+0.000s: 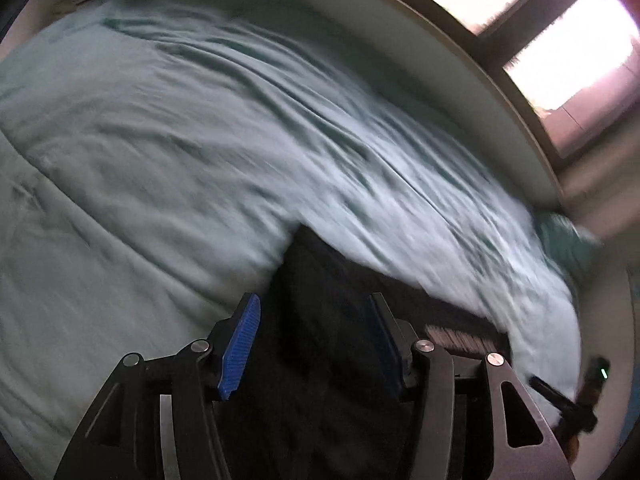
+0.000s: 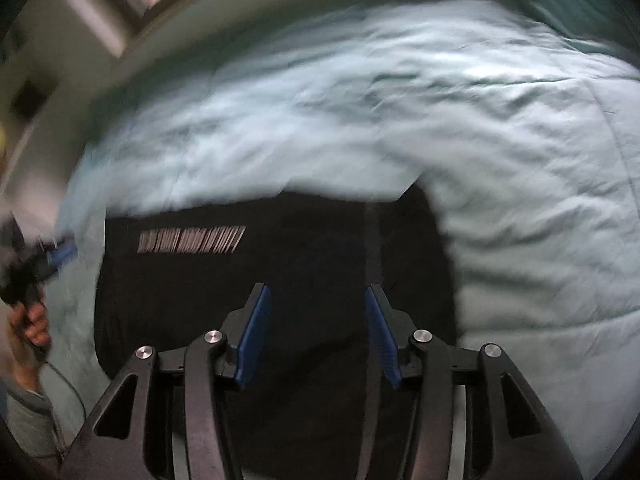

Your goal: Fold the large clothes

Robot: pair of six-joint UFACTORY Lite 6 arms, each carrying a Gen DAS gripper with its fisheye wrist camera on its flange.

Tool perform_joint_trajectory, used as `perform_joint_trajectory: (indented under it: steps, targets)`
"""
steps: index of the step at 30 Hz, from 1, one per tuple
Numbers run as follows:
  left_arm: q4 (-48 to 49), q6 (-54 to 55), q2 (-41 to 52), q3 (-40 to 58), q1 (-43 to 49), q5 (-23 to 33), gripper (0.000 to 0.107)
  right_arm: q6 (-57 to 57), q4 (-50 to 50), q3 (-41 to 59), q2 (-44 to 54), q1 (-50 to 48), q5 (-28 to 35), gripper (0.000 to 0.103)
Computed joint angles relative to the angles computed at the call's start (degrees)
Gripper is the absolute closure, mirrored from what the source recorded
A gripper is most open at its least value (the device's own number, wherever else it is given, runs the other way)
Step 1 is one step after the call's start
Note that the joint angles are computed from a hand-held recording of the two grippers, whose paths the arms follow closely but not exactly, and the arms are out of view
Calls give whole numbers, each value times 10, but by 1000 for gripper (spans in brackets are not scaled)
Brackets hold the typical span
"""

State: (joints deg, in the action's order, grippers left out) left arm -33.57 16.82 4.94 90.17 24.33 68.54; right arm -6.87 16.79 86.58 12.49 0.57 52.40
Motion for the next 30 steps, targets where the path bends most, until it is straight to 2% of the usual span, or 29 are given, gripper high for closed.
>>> perform_joint_trajectory:
  steps: [3, 6, 9, 10, 14, 18, 21, 23, 26, 28, 30]
  targets:
    - [33, -36, -133, -134, -101, -30, 50, 60, -48, -83, -45, 91, -37, 50]
    - [117, -135, -231, -253, -255, -90, 50, 130, -91, -135, -49, 146, -72, 49]
    - [210, -252, -227, -322, -362, -145, 50, 213, -195, -162, -30, 185, -102, 29]
    - [235, -278, -216, -342, -382, -166, 48, 217, -202, -161, -12, 186, -102, 29]
    - [238, -283, -169, -335, -381, -187, 48, 194, -174, -168, 9, 174, -116, 28]
    - [224, -266, -171, -285, -370, -146, 50, 167, -141, -131, 2, 163, -76, 29]
    - [178, -220, -180, -235, -341, -126, 50, 130, -96, -70, 0, 155, -82, 29]
    - [183, -222, -161, -205, -347, -124, 49, 163, -134, 24, 66, 171, -68, 29]
    - [207, -235, -109, -200, -362, -140, 49, 165, -127, 142, 193, 169, -40, 29]
    - [221, -252, -73, -222, -369, -169, 48, 163, -116, 188, 268, 160, -34, 29]
    - [229, -251, -72, -247, -372, -208, 47, 152, -96, 192, 290, 150, -42, 28]
